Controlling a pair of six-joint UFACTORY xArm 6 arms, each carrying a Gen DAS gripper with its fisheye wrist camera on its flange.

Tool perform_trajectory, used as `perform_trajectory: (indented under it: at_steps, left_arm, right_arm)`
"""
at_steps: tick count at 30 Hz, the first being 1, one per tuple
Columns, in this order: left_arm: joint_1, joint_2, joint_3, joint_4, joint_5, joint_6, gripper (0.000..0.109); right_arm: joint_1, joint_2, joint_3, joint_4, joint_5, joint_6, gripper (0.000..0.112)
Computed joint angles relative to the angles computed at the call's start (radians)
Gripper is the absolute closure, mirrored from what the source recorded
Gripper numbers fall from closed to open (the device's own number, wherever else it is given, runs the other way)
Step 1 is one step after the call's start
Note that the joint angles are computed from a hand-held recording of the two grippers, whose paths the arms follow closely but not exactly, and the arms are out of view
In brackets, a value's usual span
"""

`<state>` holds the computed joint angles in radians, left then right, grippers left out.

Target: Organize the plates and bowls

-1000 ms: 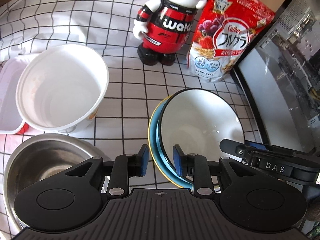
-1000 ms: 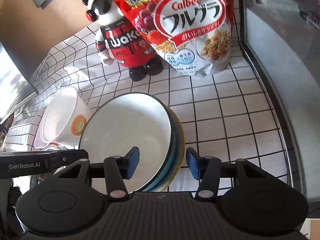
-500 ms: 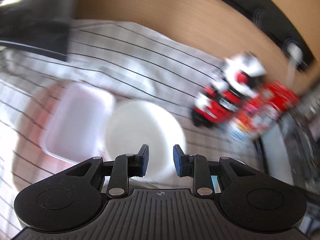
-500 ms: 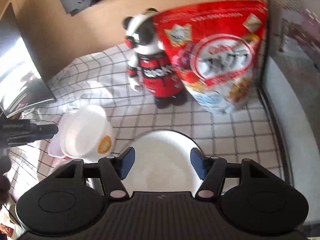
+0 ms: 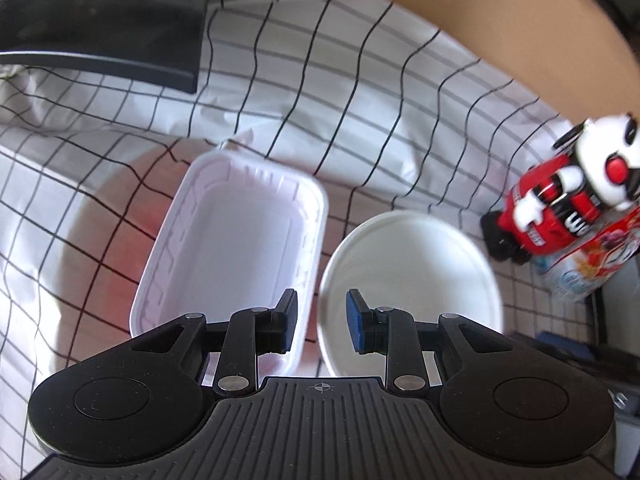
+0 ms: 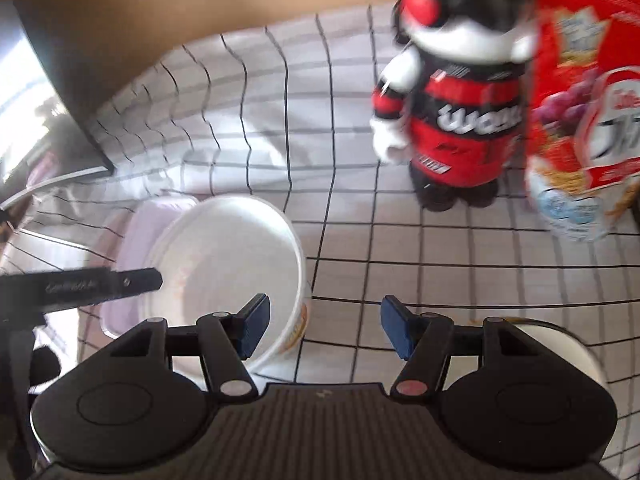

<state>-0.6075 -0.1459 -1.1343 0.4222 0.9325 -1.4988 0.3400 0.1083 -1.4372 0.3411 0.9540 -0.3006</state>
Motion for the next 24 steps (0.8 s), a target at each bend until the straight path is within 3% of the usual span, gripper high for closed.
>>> perform_trajectory:
  at_steps: [4,6,8,9,16,24]
  left_arm:
    - [0.032,0.012,0.037,-0.064,-0.057,0.069,0.080]
    - [0.042,0.012,0.053,-0.095,-0.100,0.094,0.084]
    - [0.043,0.010,0.061,-0.112,-0.136,0.111,0.089]
    - [0.042,0.009,0.059,-0.117,-0.150,0.117,0.087]
    - [-0.026,0.046,-0.136,-0.028,-0.039,0.171,0.088]
    - [-0.143,0.294,-0.605,0.049,0.124,0.241,0.088]
  right_arm:
    - [0.031,0.064,-0.021,-0.023,0.004,0.056,0.051]
    - [0.048,0.064,-0.007,-0.029,-0.010,0.040,0.060]
    - [0.050,0.064,-0.017,-0.001,0.027,0.010,0.080]
    - [0.050,0.056,-0.017,0.000,0.036,0.014,0.080]
    - [-0.025,-0.071,-0.008,0.067,0.005,-0.094,0.081]
    - [-0.230,-0.162,-0.069,0.164,0.113,-0.252,0.081]
